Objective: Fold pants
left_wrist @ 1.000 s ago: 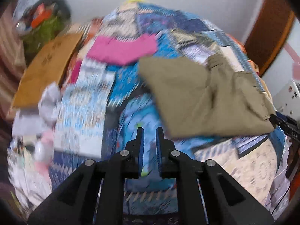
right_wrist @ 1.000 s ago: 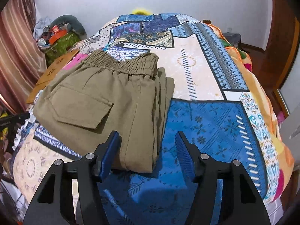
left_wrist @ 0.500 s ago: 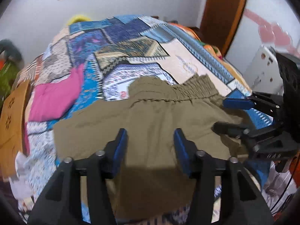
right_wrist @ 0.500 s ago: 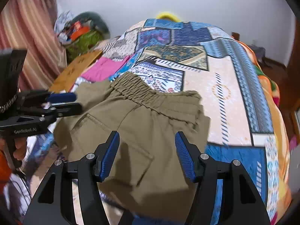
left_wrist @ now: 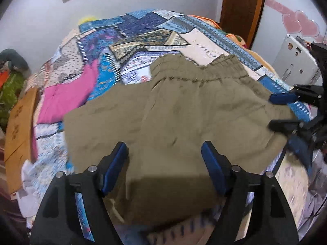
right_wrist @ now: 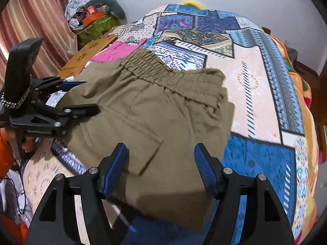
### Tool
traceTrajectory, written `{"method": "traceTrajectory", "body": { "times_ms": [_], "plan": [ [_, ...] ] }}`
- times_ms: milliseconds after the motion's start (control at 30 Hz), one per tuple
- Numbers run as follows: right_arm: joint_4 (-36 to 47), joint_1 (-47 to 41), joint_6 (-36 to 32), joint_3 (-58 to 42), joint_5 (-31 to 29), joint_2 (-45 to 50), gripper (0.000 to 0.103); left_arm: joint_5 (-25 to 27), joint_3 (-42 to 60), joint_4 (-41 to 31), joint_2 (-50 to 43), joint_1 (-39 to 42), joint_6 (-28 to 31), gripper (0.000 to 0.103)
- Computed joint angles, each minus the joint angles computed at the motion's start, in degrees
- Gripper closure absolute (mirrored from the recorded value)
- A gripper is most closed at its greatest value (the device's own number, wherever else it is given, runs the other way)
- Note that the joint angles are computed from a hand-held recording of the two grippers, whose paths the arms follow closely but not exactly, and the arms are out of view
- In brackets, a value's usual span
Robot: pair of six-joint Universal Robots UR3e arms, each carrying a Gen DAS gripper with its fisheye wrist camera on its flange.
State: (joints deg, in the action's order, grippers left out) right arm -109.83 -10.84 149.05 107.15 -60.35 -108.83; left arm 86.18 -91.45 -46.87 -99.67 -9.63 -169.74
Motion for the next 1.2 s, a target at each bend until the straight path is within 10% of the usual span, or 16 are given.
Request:
{"method": "traceTrajectory", "body": {
  "times_ms": [500,1200],
  "plan": [
    [14.15,-15.49,-4.49,2.47,1.92,-12.9,0.038,-1.42,-14.85,-3.17,19.1,10.45,-4.39,0.022],
    [0.81,-10.35,7.39,-0.39,8.72,9.94,0.037,-17.93,-2.69,-4.09,-0.46,18.66,-8.73,0.042]
  ]
}}
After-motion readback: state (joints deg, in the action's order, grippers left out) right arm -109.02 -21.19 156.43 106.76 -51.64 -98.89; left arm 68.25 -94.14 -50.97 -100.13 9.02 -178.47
